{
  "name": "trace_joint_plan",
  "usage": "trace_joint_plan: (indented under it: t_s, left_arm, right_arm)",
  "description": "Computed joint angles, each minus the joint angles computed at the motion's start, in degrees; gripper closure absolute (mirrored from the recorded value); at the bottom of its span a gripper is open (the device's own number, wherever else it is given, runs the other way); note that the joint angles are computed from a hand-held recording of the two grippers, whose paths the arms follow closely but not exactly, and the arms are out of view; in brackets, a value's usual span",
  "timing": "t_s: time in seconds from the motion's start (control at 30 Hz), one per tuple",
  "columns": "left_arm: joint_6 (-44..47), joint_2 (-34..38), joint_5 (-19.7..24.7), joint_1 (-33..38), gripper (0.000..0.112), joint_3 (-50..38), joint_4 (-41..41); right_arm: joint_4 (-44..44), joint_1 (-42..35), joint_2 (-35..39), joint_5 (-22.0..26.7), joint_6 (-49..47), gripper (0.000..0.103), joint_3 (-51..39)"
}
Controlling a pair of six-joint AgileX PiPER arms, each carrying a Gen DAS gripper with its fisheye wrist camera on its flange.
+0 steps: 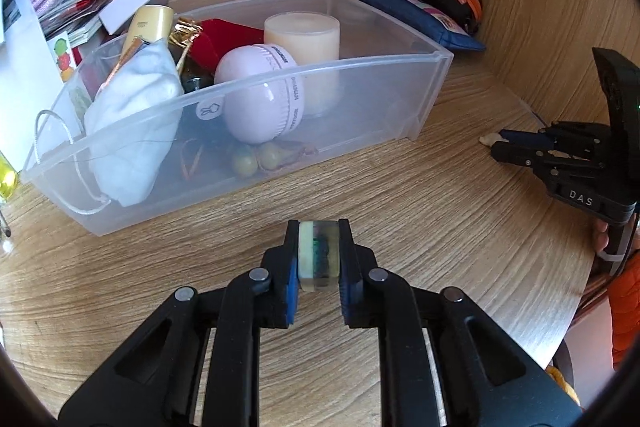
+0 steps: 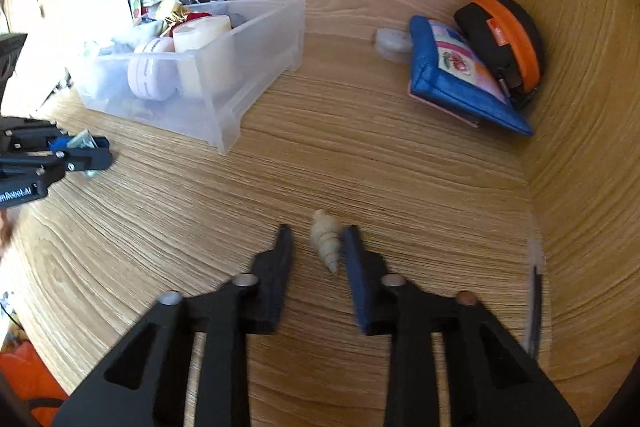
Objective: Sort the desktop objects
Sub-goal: 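Grasp the beige shell with the right tool while the left tool lifts the tile, then lower the tile and shell into the clear box and open both tools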
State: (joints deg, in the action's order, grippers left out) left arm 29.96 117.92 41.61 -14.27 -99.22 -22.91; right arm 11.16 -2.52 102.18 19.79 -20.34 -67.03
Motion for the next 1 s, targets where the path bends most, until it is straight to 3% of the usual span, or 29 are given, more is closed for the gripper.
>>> trace_joint_plan:
  t_s: [0.1, 0.2, 0.53, 0.87, 1.0]
  left_arm:
    - [2.8, -2.3, -0.7, 1.5, 0.097, 2.6, -3.8]
    - [4.6, -4.4, -1.1, 3.0, 0.097, 4.5, -6.2]
    - [6.9, -7.3, -0.4, 6.6, 0.097, 3.3, -10.5]
    - [5.6, -4.9, 2.4, 8.3, 0.097, -6.1, -10.0]
    - [3.9, 0.1, 6.7, 9.3, 0.097, -15.1, -10.0]
  right_arm:
    - [0.5, 0.0, 0.4, 0.3, 0.3, 0.088, -0.5]
    - [6.6, 0.0, -0.2, 0.3, -4.7, 0.088, -0.1]
    - [15.2, 5.7, -6.5, -0.5, -12.4, 0.088, 0.1]
    - [18.0, 9.9, 0.3, 3.1, -14.1, 0.088, -14.3]
    - [14.2, 11.5, 5.8, 6.4, -10.1, 0.088, -23.6]
